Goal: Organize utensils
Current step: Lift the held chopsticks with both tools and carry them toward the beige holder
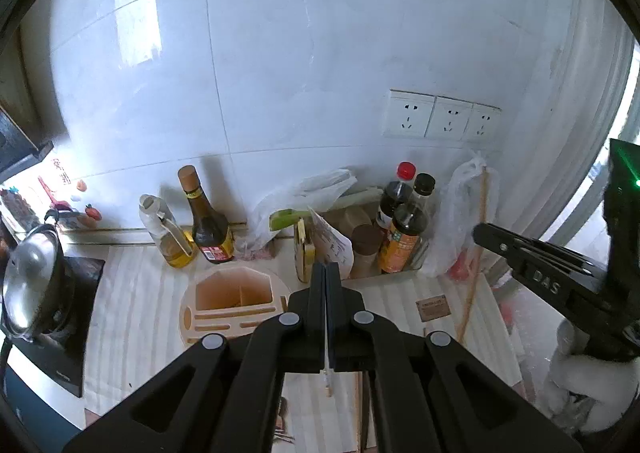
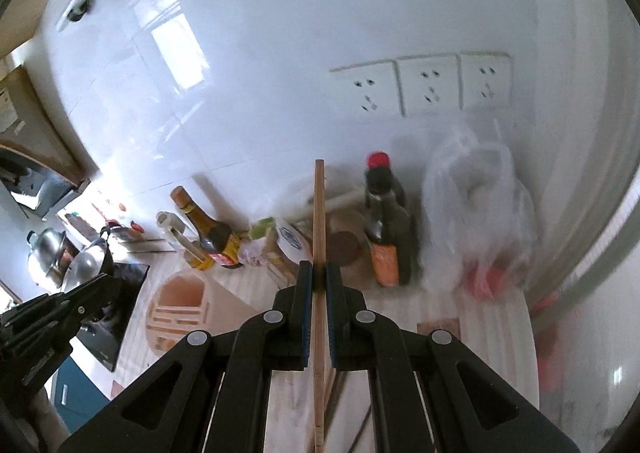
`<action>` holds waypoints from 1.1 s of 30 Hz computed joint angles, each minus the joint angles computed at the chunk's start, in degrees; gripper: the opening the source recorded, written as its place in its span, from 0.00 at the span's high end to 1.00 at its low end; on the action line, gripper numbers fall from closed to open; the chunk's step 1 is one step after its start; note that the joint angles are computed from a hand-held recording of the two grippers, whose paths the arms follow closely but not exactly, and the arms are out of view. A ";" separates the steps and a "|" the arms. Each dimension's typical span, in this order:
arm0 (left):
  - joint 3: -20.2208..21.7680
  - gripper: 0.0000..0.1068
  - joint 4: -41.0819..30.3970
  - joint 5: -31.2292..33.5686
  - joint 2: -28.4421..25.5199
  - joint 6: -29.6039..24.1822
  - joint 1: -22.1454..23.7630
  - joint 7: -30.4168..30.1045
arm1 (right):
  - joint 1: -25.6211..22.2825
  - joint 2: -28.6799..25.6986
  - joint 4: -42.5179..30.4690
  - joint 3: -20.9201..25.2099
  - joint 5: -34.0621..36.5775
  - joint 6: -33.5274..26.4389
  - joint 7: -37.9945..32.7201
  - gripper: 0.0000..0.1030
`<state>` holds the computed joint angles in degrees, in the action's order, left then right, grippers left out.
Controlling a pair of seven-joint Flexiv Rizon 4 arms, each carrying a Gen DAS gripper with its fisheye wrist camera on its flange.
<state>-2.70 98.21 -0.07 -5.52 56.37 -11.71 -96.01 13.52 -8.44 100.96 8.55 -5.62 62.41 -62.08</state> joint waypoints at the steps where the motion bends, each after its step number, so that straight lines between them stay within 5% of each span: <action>1: -0.02 1.00 0.88 -1.31 0.29 0.13 0.17 0.86 | 0.14 -0.10 -0.09 0.13 -0.03 -0.32 -0.18 0.94; 5: -0.49 0.88 6.81 -11.44 0.95 0.10 0.82 5.64 | -0.36 0.92 2.44 0.73 2.44 -2.19 -1.01 0.94; 8: -0.19 0.49 9.62 -10.72 0.15 -0.61 0.51 2.75 | -1.16 2.23 6.57 0.47 3.84 -3.23 0.13 0.94; 13: -0.92 0.49 11.03 -10.28 -4.77 -0.16 -0.61 -1.36 | -2.97 2.42 11.80 -0.54 6.41 -4.84 1.93 0.94; 18: 2.13 0.49 0.48 6.30 -14.40 -7.72 -5.64 -13.57 | -4.90 1.24 15.03 -1.93 5.76 -4.95 3.85 0.94; 25: 5.67 0.51 -10.46 16.09 -24.81 -15.45 -10.78 -20.61 | -7.62 -2.71 16.40 -3.14 6.58 -4.95 4.87 0.94; 33: 4.81 0.53 -16.37 14.58 -28.59 -16.89 -10.99 -20.27 | -9.73 -5.29 15.45 -2.95 8.10 -5.38 2.81 0.94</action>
